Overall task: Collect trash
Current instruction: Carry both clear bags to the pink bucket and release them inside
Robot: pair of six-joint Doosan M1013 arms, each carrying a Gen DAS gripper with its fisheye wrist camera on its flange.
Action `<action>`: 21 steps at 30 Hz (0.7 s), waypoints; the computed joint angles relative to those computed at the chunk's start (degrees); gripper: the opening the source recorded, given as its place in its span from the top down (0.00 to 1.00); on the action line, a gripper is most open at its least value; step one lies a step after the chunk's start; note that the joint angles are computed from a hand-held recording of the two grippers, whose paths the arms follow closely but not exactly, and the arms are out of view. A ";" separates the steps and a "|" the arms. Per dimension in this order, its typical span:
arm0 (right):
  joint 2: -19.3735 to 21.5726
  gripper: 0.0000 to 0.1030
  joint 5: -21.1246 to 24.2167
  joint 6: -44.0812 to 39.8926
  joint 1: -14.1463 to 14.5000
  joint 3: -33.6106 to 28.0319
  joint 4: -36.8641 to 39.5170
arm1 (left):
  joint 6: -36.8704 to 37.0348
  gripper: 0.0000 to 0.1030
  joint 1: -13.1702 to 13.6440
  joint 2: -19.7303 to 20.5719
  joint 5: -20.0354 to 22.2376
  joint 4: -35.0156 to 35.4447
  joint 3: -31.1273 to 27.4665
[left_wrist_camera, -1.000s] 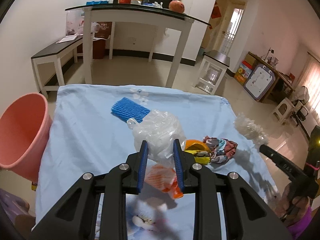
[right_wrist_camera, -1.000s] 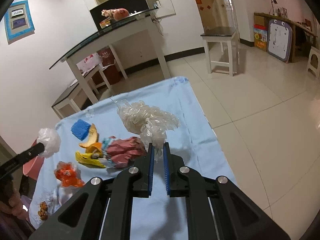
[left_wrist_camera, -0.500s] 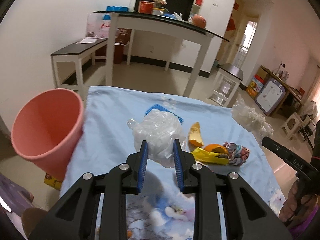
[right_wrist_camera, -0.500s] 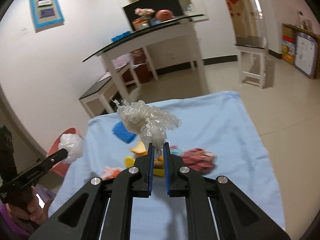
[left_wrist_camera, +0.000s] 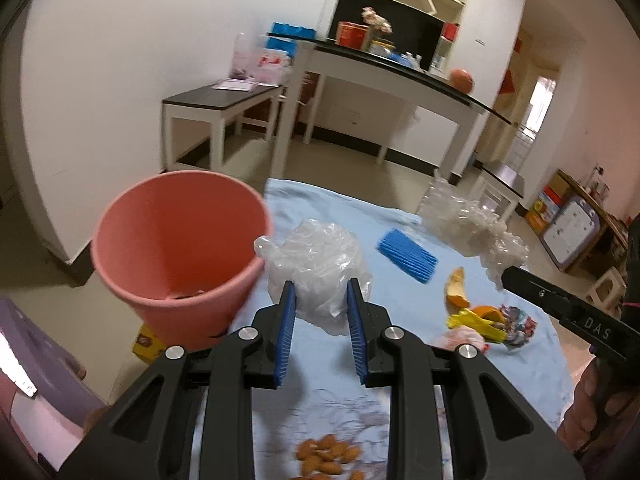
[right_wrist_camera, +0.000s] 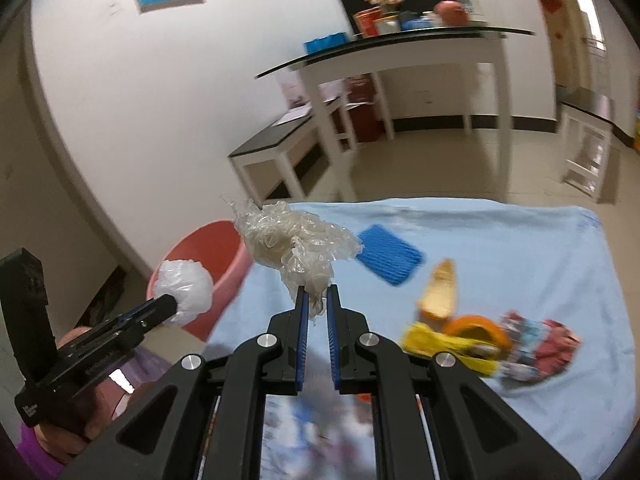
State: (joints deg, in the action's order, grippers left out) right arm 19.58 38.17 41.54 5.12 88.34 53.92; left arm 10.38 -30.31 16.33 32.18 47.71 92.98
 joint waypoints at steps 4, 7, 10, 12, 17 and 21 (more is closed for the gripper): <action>0.74 0.92 1.23 -0.59 2.39 -1.54 -1.05 | -2.72 0.75 0.84 -0.97 0.66 1.41 1.27; 1.52 0.92 2.13 -0.57 3.94 -2.93 -2.06 | -3.64 0.75 1.40 -1.44 1.39 2.00 2.03; 2.41 0.92 2.84 0.49 5.57 -4.45 -3.77 | -4.65 0.75 1.83 -1.64 2.35 3.20 2.53; 2.89 0.92 3.16 1.59 6.57 -5.24 -5.25 | -5.12 0.75 2.15 -1.62 3.00 3.57 2.67; 4.89 0.91 4.41 4.76 8.46 -8.03 -8.96 | -6.03 0.75 3.47 -1.62 3.57 3.94 3.09; 6.40 0.91 5.13 7.37 9.82 -10.06 -12.00 | -6.45 0.75 4.63 -1.63 3.57 4.50 3.36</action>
